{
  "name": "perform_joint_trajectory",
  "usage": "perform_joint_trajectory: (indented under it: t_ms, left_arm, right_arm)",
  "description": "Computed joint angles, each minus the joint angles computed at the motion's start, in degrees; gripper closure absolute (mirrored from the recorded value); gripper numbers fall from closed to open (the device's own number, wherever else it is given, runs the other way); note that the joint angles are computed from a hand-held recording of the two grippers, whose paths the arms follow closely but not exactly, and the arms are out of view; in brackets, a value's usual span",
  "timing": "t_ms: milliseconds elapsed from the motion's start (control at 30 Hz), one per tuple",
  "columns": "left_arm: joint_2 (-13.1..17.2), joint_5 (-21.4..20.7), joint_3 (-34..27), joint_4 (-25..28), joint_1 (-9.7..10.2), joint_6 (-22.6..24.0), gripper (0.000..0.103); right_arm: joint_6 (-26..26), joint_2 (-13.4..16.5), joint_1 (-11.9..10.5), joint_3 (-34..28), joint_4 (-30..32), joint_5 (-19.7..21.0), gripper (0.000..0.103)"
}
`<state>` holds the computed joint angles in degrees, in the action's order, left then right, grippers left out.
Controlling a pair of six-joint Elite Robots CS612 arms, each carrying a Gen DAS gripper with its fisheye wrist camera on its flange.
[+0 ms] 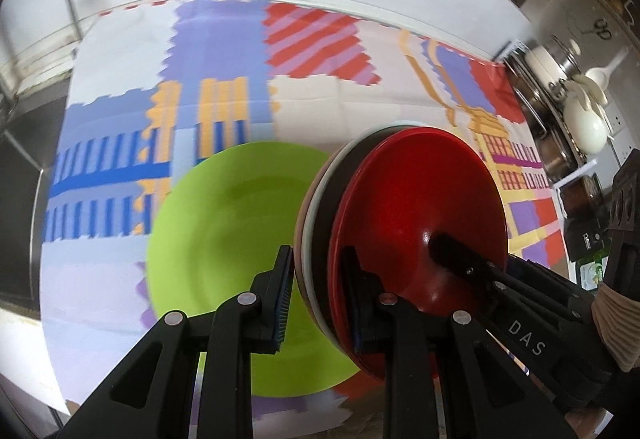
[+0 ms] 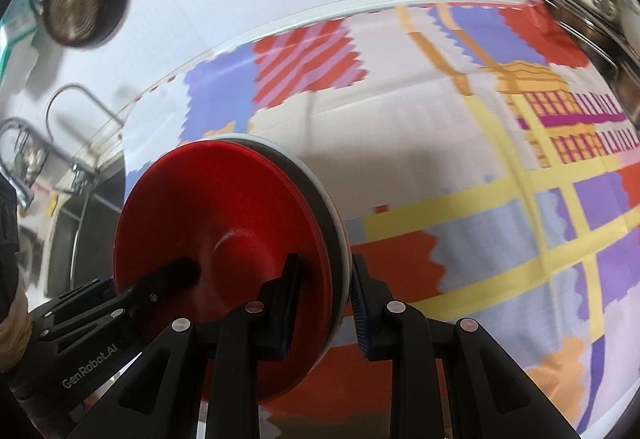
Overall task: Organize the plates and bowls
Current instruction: 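Lift the bowl stack with both grippers and carry it over the green plate, then lower the bowl stack onto the green plate and open both grippers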
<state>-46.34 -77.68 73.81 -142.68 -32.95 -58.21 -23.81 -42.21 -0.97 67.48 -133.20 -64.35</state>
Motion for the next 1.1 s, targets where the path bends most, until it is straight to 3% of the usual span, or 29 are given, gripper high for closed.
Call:
perform_joint_trajectory:
  t_ms: [300, 900, 1100]
  left_arm:
    - [-2.22, -0.40, 5.09, -0.55, 0.63, -3.31, 0.079]
    - [-1.42, -3.87, 5.36, 0.14, 1.90, -2.69, 0.079]
    - [-1.46, -5.47, 6.24, -1.83, 2.35, -2.99, 0.078]
  right_arm:
    - [-2.95, -0.57, 1.92, 1.15, 3.04, -0.34, 0.077]
    - [-3.42, 0.58, 3.28, 0.22, 5.51, -3.23, 0.077]
    - [-4.14, 0.46, 3.40, 0.52, 4.99, -3.62, 0.077]
